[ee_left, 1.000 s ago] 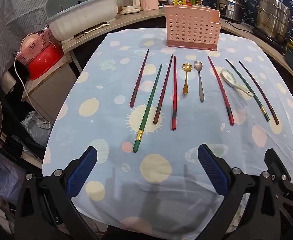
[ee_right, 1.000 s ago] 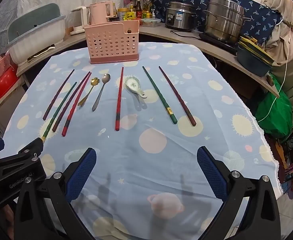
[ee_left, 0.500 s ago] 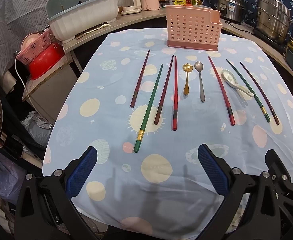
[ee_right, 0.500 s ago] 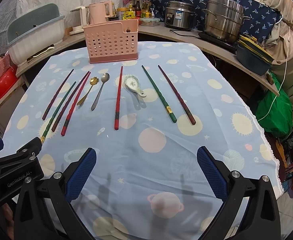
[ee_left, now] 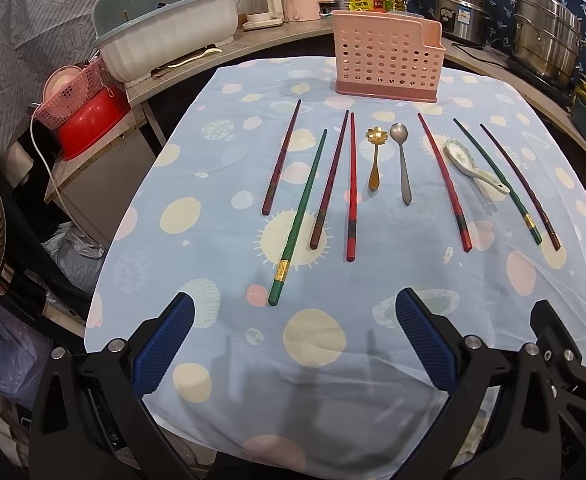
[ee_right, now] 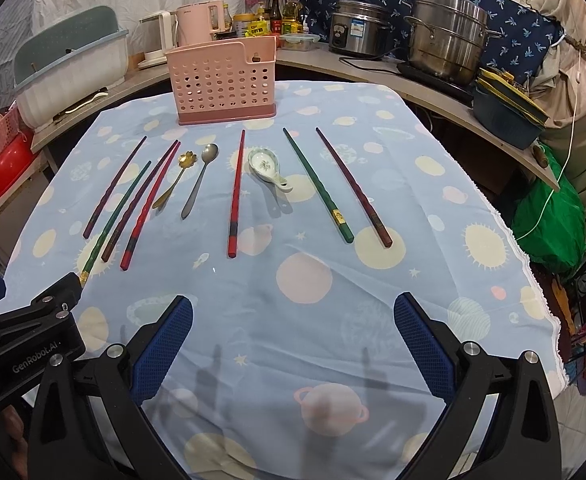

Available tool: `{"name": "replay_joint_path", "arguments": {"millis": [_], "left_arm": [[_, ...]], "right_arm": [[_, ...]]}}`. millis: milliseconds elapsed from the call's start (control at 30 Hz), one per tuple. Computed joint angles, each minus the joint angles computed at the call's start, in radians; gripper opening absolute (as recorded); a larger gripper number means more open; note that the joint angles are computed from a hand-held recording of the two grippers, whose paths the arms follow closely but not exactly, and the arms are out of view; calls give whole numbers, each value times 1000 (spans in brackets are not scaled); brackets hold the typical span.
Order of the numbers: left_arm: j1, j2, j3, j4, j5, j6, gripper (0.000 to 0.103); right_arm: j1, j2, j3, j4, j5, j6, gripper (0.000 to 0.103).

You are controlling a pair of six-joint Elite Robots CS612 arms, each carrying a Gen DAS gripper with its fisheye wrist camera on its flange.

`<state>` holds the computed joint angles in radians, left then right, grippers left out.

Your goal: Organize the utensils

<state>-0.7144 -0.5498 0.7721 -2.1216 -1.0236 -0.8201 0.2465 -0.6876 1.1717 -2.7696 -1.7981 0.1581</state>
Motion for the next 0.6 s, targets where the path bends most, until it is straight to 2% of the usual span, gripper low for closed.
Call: {"name": "replay_joint_path", "arguments": {"millis": [600], "left_arm": [[-2, 1, 10, -31, 17, 10, 96]], "right_arm": [[0, 3, -1, 2, 2, 2, 97]]}}
